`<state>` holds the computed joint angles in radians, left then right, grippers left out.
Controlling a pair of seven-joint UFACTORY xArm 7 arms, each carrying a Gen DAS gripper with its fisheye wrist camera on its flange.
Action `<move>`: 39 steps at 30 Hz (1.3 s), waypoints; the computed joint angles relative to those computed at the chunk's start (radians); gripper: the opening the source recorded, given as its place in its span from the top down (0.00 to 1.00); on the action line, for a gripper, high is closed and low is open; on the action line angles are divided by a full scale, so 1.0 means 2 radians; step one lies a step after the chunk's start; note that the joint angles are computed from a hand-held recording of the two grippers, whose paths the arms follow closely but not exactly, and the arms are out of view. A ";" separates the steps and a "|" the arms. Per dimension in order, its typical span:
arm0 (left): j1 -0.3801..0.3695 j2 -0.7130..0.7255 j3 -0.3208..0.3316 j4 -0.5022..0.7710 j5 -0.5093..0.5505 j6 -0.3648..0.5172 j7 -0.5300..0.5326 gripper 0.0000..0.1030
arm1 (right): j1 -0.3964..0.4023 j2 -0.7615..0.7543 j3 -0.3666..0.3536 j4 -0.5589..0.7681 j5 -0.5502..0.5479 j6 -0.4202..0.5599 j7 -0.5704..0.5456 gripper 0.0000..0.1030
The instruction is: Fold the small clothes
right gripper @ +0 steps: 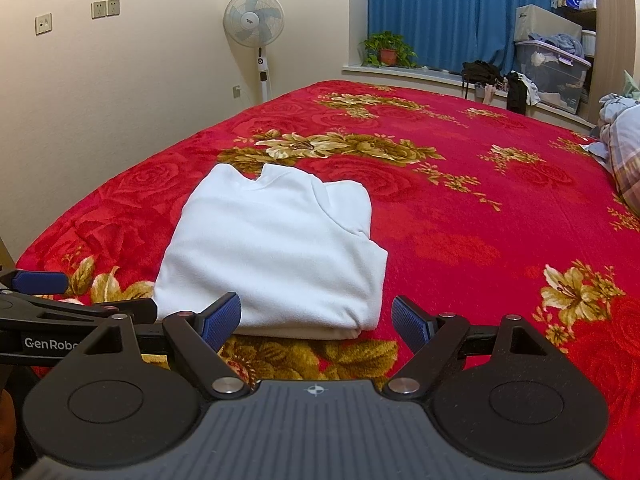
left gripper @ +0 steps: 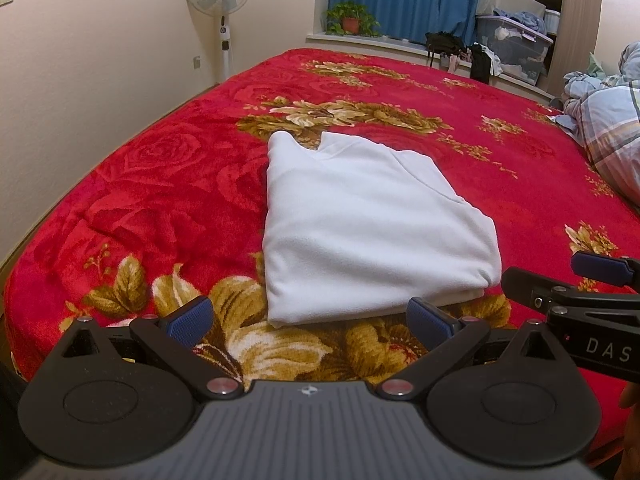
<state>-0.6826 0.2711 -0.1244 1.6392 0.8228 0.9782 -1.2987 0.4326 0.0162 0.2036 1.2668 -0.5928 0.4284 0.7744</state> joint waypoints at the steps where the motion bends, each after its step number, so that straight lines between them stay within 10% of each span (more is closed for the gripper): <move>1: 0.000 0.000 0.000 -0.001 0.000 -0.001 0.000 0.01 | 0.000 0.000 0.000 0.000 0.000 0.000 0.000 0.19; 39: 0.001 0.000 -0.001 -0.006 0.000 -0.001 -0.007 0.01 | -0.001 0.000 0.000 -0.004 0.003 -0.003 -0.001 0.19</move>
